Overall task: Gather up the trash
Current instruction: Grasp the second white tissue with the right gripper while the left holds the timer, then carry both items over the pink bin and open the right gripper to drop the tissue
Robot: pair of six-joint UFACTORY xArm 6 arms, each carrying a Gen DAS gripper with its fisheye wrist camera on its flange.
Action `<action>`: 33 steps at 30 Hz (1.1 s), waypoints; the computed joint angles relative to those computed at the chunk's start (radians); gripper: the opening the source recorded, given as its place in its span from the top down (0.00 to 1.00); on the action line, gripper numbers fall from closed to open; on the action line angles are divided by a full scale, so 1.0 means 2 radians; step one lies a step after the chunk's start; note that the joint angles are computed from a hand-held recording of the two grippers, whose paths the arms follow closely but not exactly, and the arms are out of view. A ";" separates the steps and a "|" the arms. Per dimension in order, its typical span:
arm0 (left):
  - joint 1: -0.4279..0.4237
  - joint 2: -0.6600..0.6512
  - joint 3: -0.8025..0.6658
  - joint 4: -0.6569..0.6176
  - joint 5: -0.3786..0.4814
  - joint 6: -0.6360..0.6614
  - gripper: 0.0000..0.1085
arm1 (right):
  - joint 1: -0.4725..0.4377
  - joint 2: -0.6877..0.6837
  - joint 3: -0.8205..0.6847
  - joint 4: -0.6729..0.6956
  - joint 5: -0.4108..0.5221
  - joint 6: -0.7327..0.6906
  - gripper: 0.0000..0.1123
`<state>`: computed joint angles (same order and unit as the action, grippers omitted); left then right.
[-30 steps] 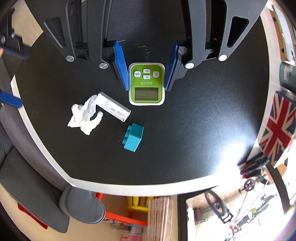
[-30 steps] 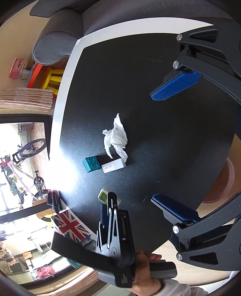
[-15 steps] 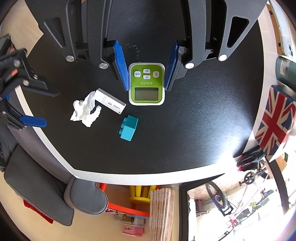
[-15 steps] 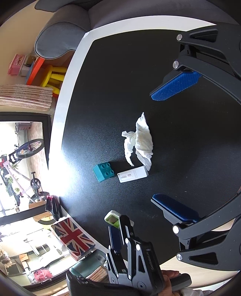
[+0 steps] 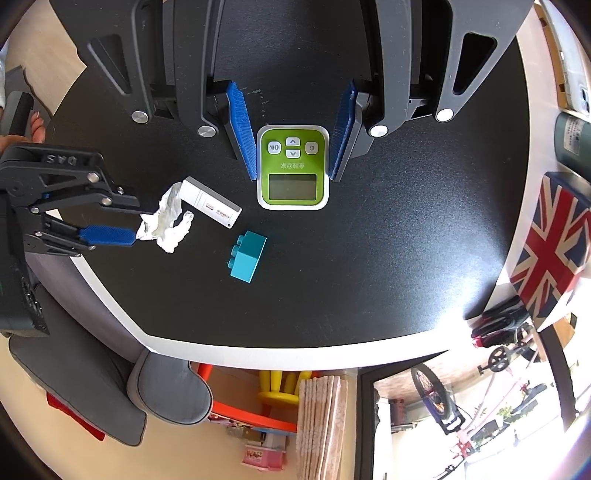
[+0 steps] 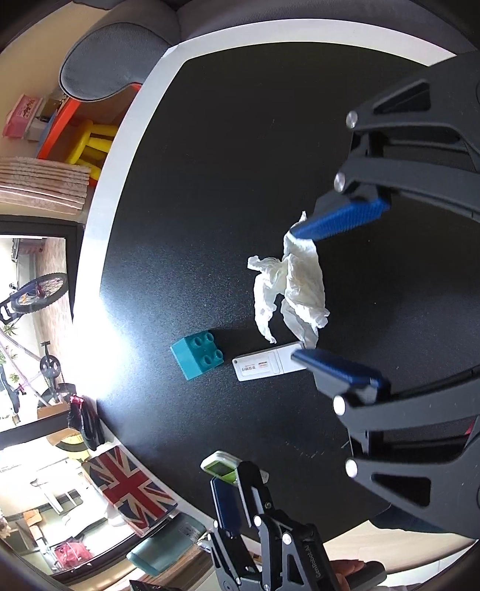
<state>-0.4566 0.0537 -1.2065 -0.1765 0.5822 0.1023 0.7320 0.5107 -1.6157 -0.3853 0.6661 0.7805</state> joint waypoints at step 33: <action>-0.013 -0.127 0.109 -0.030 -0.009 0.045 0.64 | 0.061 -0.134 0.132 -0.136 -0.021 0.139 0.96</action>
